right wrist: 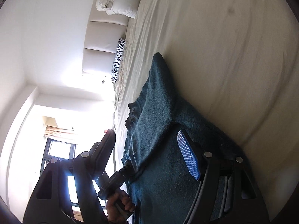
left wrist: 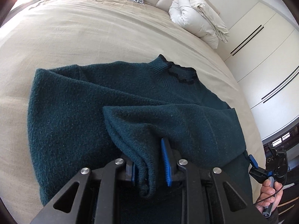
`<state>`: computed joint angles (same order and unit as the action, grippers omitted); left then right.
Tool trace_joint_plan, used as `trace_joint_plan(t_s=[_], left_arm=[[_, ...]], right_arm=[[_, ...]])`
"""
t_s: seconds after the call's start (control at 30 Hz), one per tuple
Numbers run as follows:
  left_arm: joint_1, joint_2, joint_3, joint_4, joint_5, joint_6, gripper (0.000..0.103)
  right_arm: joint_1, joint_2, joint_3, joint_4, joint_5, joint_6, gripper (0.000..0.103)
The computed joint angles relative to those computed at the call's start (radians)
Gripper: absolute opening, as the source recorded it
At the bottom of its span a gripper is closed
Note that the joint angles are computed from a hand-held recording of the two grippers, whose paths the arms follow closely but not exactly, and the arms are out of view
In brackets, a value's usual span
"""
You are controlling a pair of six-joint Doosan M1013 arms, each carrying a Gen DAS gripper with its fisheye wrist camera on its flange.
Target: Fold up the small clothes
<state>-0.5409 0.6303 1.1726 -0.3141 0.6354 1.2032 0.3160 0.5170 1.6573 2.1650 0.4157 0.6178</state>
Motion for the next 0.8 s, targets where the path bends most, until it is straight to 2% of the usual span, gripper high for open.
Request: trace_joint_plan(t_s=[0.1,0.2,0.4,0.47,0.63,0.8], left_arm=[[0.000,-0.003,0.013,-0.014,-0.024,0.028,0.025],[-0.001,0.001,0.008,-0.010,-0.027,0.018,0.025],[0.012,0.006,0.011,-0.092,-0.041,0.085,0.025],[0.016,0.005,0.019,-0.118,-0.050,0.120,0.025],[0.026,0.000,0.046,-0.214,-0.093,0.196,0.025],[0.029,-0.004,0.054,-0.232,-0.106,0.201,0.025]], right_arm=[[-0.022,0.009,-0.038,-0.109,0.033,0.057,0.070],[-0.033,0.039,-0.116,-0.330,0.038,0.221,0.069],[-0.046,0.153,-0.296,-0.602,0.156,0.469,0.070],[-0.047,0.179,-0.343,-0.720,0.130,0.590,0.070],[-0.069,0.222,-0.390,-0.682,0.086,0.614,0.068],[-0.080,0.271,-0.482,-0.828,0.094,0.738,0.068]])
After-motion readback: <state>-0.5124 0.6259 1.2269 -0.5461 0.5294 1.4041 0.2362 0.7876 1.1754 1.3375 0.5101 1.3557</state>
